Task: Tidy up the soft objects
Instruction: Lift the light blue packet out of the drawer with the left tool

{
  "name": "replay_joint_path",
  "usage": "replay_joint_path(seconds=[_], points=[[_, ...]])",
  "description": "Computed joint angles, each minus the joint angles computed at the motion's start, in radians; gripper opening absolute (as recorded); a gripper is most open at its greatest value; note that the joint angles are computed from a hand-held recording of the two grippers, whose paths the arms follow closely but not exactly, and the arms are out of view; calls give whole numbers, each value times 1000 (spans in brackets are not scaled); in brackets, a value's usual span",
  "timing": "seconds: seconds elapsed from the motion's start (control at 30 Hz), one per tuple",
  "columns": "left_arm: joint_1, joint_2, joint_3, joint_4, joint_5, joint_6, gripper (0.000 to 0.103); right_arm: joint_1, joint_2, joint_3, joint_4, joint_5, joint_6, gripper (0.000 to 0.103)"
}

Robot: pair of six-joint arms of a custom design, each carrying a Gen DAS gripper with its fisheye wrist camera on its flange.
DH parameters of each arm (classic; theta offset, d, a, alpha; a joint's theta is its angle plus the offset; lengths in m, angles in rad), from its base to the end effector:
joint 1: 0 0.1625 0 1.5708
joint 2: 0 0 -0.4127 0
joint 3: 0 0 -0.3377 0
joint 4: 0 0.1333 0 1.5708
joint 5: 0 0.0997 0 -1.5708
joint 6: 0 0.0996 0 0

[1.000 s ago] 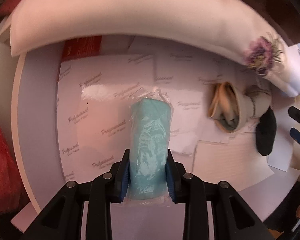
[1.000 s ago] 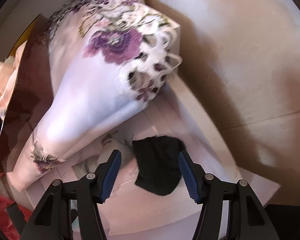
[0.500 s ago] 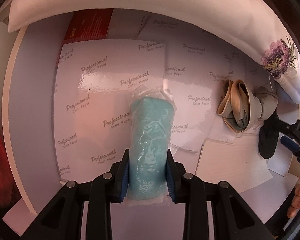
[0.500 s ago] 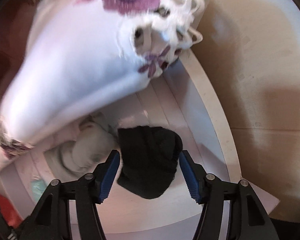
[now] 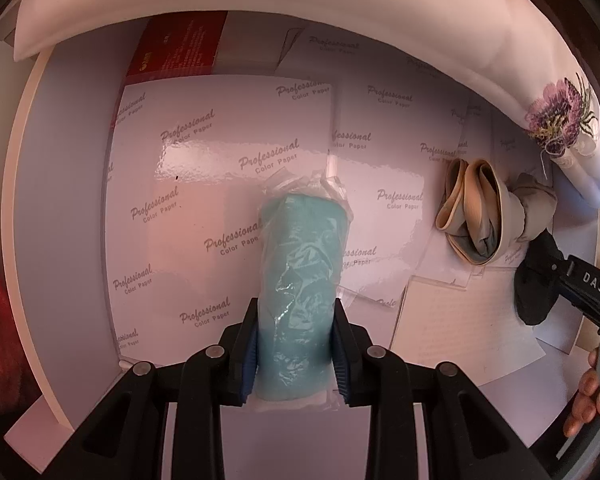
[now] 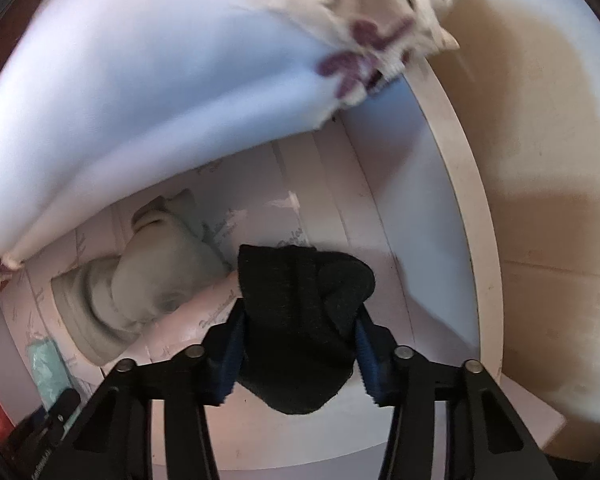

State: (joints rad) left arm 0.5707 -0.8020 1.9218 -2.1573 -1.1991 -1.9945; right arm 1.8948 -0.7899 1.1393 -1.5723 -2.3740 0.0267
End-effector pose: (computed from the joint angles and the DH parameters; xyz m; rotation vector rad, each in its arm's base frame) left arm -0.3063 -0.3980 0.0246 -1.1025 2.3065 -0.4275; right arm 0.2743 -0.6231 0.2410 0.5073 -2.2355 -0.2262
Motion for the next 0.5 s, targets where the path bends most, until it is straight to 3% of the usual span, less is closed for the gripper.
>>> replay_joint_path(seconds=[0.07, 0.37, 0.5], points=[[0, 0, 6, -9, 1, -3, 31, 8, -5, -1, 28, 36, 10, 41], [-5, -8, 3, 3, 3, -5, 31, 34, -45, 39, 156, 184, -22, 41], [-8, -10, 8, -10, 6, 3, 31, 33, -43, 64, 196, 180, -23, 42]])
